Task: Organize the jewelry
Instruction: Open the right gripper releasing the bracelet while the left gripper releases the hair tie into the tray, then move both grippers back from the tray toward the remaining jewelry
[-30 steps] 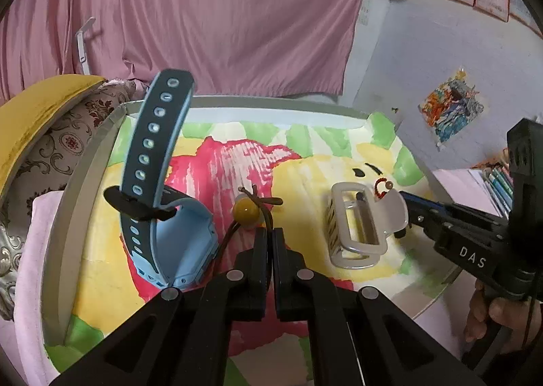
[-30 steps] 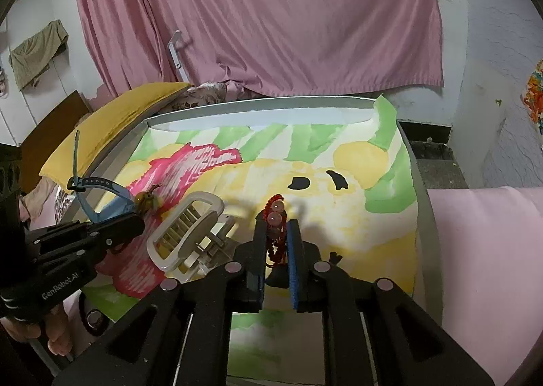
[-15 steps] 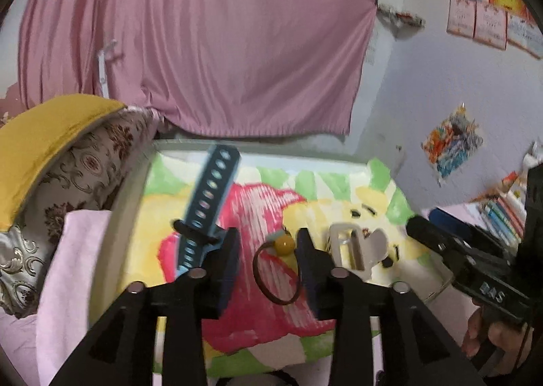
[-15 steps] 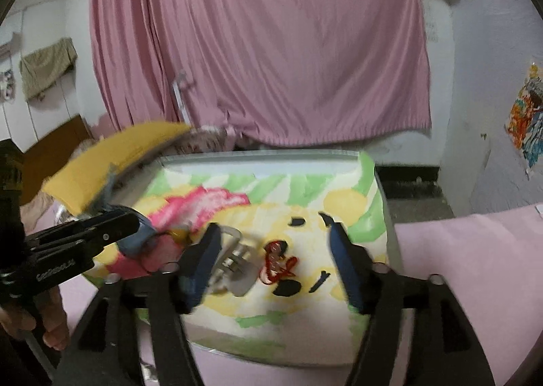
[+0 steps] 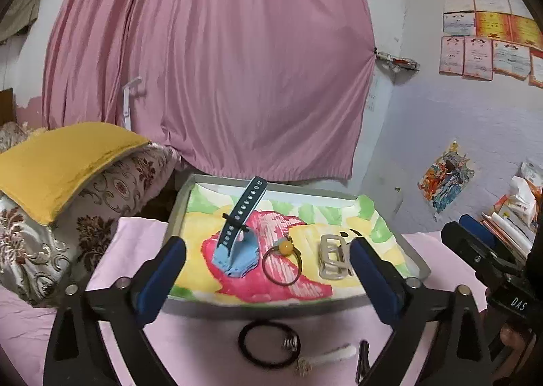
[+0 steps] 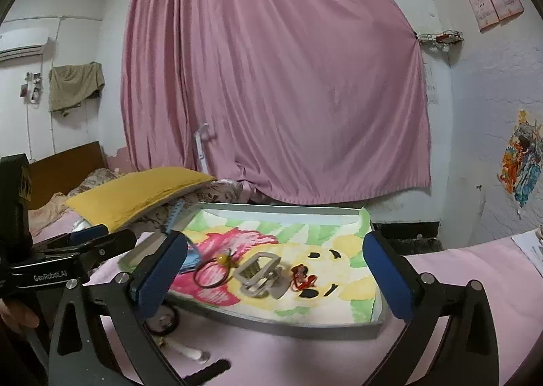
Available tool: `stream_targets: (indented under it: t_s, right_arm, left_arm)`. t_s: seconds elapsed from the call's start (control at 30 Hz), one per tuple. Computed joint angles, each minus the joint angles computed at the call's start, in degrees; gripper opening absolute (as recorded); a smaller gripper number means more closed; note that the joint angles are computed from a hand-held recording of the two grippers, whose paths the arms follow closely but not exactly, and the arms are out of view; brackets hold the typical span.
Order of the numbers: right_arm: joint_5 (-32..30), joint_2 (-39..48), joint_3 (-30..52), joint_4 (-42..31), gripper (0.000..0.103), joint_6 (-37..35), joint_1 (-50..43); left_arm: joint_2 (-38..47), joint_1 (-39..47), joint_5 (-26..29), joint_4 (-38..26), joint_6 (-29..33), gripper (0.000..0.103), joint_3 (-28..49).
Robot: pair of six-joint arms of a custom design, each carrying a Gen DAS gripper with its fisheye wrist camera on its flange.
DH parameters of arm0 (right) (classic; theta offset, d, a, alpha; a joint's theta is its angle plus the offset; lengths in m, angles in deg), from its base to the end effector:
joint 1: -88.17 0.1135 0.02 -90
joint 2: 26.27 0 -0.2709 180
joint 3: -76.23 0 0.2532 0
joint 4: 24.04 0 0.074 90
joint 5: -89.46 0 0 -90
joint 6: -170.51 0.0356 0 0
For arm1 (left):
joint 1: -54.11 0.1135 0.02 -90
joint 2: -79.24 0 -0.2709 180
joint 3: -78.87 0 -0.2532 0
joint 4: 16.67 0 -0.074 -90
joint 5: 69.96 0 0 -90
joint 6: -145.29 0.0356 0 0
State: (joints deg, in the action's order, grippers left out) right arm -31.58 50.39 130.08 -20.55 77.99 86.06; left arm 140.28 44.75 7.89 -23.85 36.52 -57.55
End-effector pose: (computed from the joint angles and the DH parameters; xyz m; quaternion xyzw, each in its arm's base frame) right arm 0.2900 0.0077 0.2444 -0.1576 0.7854 0.1956 0.5657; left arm 0.2274 -0.0299 0.2292 -0.1256 0.8295 -0.0441 0.5425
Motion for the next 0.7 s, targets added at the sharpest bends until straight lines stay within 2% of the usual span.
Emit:
stream_targets:
  t_s: [0.17,0.33,0.57,0.7]
  right_arm:
    - [-2.18,-4.06,-2.75,-3.71,0.102,-2.13,-1.04]
    - [-2.42,-8.93,-5.64,-7.74,0.102,-5.92,-0.9]
    - [-3.26,-10.87,-5.06,-16.9,0.102,-13.52,-0.56]
    - [-2.86,-8.01,-2.47,-22.92,0.102,-17.06,-0.11]
  left_arm:
    - [-6.83,-2.24,-3.61,-1.92,1.28,0.101,-4.15]
    - [-13.09,-2.98,-4.81,-5.25,1.66,0.102,-7.61]
    - [-17.67,-3.14,-2.94,-12.99,2.1,0.102,-9.2]
    - [-15.58,-2.56,-0.53,-16.15,3.34,0.102,-8.08]
